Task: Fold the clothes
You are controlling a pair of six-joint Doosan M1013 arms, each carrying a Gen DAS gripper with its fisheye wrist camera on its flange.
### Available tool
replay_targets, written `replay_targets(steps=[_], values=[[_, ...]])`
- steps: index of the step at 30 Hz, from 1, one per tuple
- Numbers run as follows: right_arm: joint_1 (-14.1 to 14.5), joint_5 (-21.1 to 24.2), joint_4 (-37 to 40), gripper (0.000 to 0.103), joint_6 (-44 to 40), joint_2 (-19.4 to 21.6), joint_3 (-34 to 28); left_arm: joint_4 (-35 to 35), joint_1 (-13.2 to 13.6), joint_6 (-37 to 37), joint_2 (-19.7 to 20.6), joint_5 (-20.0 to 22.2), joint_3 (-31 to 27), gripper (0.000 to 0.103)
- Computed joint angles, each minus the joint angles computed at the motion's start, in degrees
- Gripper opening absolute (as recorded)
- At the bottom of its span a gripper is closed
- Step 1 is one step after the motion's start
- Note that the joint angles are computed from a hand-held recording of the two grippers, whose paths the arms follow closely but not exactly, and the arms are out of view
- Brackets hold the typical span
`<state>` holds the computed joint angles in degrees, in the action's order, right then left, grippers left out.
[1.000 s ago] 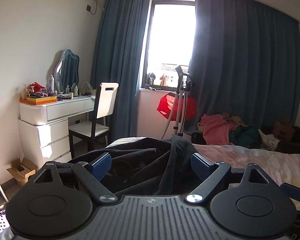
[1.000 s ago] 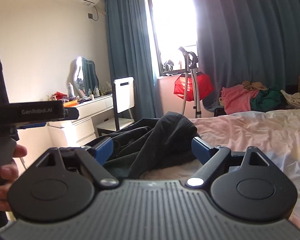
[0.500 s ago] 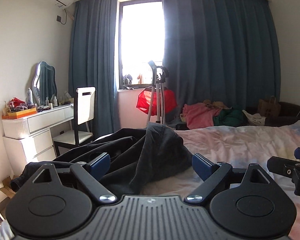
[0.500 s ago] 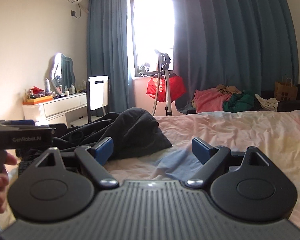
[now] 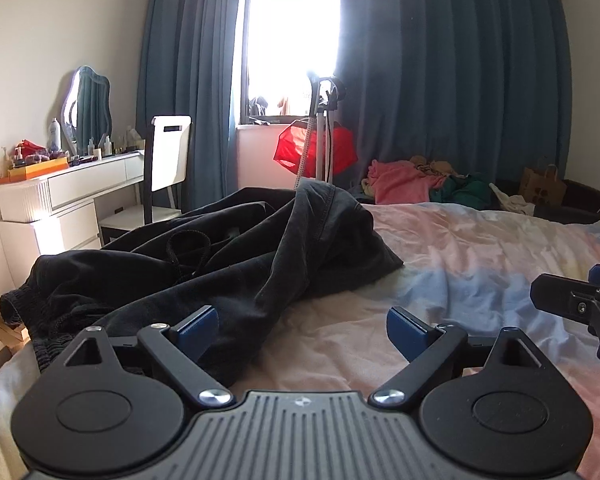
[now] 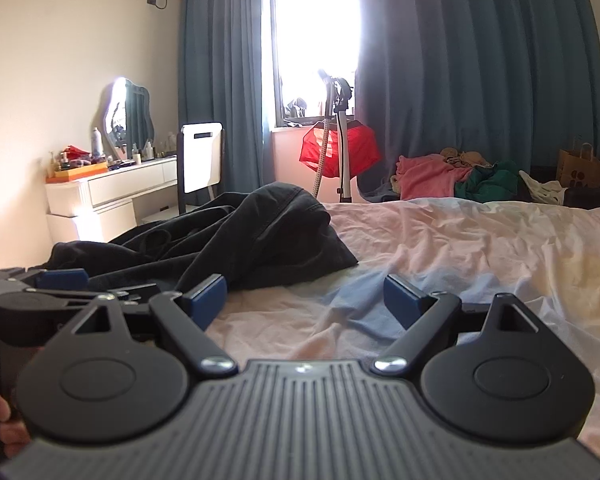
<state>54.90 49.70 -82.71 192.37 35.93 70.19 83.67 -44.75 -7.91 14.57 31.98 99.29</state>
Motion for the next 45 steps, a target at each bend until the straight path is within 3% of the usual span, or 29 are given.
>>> replay_targets(steps=[5, 10, 15, 21, 24, 27, 29, 31, 33, 34, 36, 39, 45], values=[[0.03, 1.05, 3.42, 0.087, -0.79, 0.14, -0.83, 1.06, -0.39, 4.67, 1.44, 3.95, -1.53, 0.093], [-0.06, 2.73, 5.82, 0.087, 0.38, -0.38, -0.29, -6.49, 2.19, 13.94, 3.89, -1.55, -7.17, 0.093], [-0.82, 3.81, 9.12, 0.087, 4.29, -1.36, 1.03, -15.48, 6.09, 23.66, 11.25, -3.37, -18.69, 0.093], [-2.31, 4.66, 11.55, 0.087, 6.50, -1.39, 1.41, -33.26, 10.37, 40.15, 23.19, 1.15, -38.70, 0.083], [-3.55, 3.34, 12.29, 0.087, 7.24, -1.01, 1.43, -38.86, 11.68, 45.39, 28.75, 3.11, -48.07, 0.077], [-5.16, 0.95, 13.87, 0.087, 6.00, 0.20, 0.57, -41.08, 11.85, 50.27, 34.95, 6.98, -58.77, 0.076], [-6.17, 0.67, 16.74, 0.087, 3.06, 1.60, -1.16, -46.81, 11.86, 58.03, 41.01, 13.89, -70.49, 0.075], [-6.86, -0.26, 17.42, 0.087, 2.00, 2.40, -1.68, -50.48, 11.90, 64.76, 47.34, 19.65, -82.49, 0.052], [-7.33, -0.40, 17.86, 0.087, 1.69, 2.93, -1.90, -49.99, 11.36, 67.25, 51.68, 23.18, -90.68, 0.040], [-7.49, -0.45, 17.85, 0.087, 2.01, 2.99, -1.84, -48.70, 11.00, 67.21, 52.09, 22.97, -91.18, 0.027], [-7.77, -0.55, 17.58, 0.087, 3.56, 2.96, -1.55, -46.35, 10.27, 65.96, 48.98, 19.28, -84.97, 0.006], [-7.98, 0.20, 17.98, 0.087, 5.00, 2.83, -1.36, -41.54, 9.34, 59.68, 40.92, 8.13, -69.27, 0.003], [-7.21, 2.57, 15.03, 0.087, 10.78, 1.17, 0.82, -18.63, 6.04, 37.61, 25.12, -8.27, -41.96, 0.002]])
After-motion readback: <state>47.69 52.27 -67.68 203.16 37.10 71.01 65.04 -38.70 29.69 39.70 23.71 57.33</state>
